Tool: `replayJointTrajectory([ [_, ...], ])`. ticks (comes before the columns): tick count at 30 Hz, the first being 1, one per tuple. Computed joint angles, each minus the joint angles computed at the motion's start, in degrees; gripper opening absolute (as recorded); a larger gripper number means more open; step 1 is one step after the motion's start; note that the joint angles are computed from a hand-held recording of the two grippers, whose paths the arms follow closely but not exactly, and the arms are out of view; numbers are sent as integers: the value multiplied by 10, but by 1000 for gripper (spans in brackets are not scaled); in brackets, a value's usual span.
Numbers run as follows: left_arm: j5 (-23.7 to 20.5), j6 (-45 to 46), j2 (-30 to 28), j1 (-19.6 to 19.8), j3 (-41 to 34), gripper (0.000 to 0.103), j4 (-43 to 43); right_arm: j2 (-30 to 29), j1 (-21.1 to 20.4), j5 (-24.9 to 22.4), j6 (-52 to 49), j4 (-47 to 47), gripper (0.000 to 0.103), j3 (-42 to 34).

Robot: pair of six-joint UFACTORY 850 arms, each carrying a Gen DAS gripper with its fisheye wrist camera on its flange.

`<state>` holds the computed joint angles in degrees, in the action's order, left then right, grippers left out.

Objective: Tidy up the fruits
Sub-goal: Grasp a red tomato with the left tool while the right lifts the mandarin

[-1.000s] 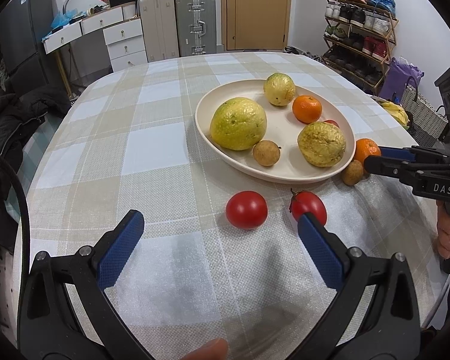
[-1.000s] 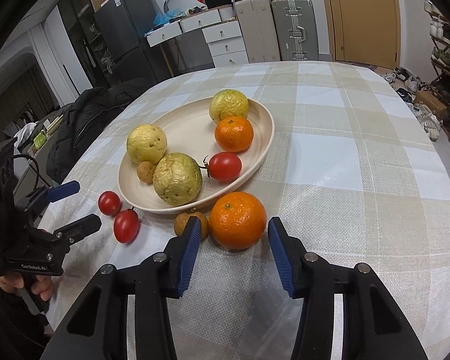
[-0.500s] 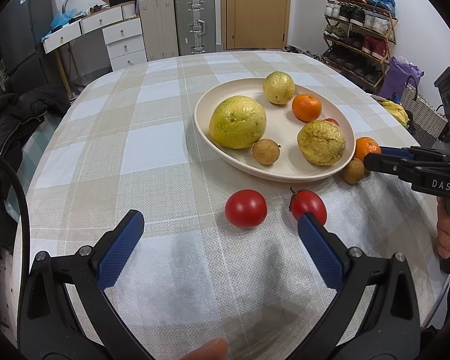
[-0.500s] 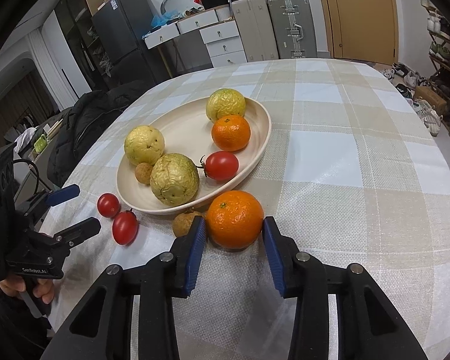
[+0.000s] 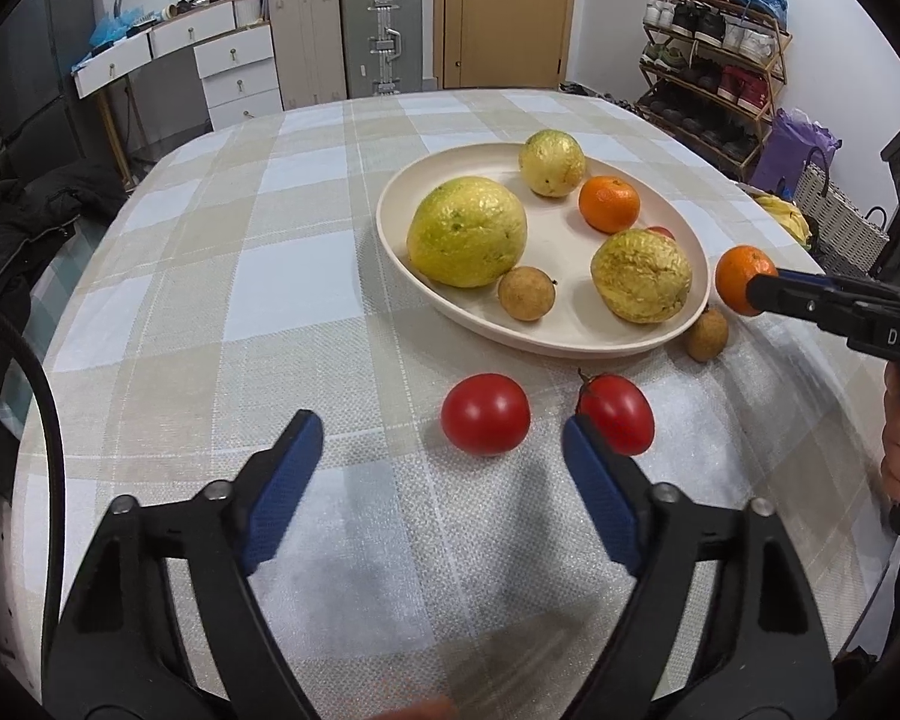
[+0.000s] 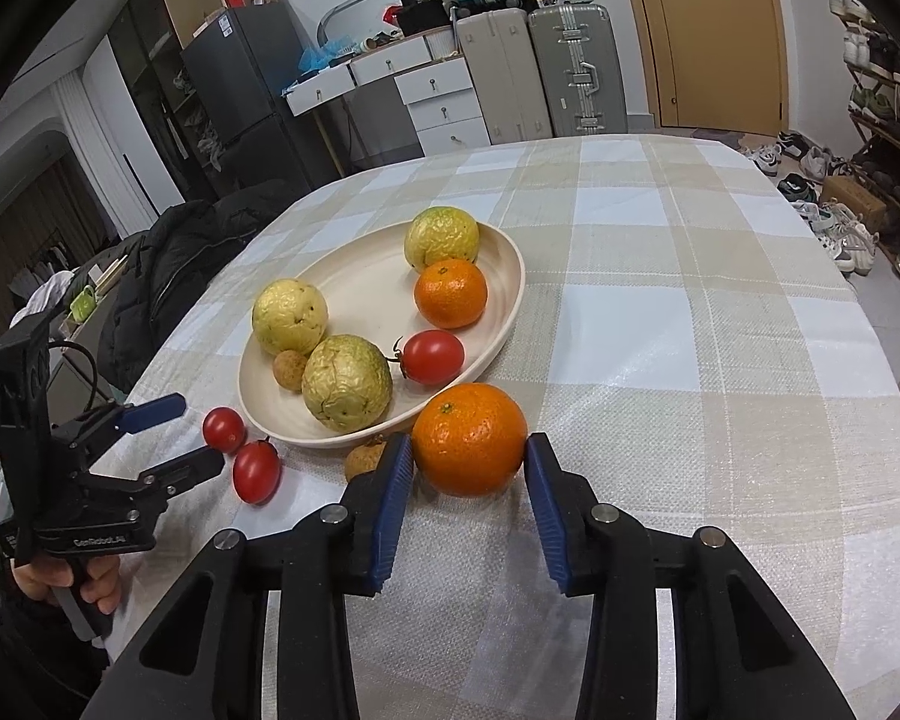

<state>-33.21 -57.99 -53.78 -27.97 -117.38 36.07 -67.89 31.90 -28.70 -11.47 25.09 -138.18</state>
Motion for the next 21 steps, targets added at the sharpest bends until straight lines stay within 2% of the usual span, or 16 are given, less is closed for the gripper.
replayJointTrajectory([
  [4,10,53,-12,6,-16,68,-55,3,0,3,-2,4,39,4],
  [8,26,75,-13,8,-17,49,-81,3,0,1,-5,6,39,5],
  [10,33,87,-13,9,-17,37,-93,5,0,2,-9,9,39,8],
  [11,34,89,-13,9,-17,28,-93,6,0,3,-10,10,39,10],
  [21,66,69,7,6,15,28,-64,9,0,9,-15,16,39,15],
])
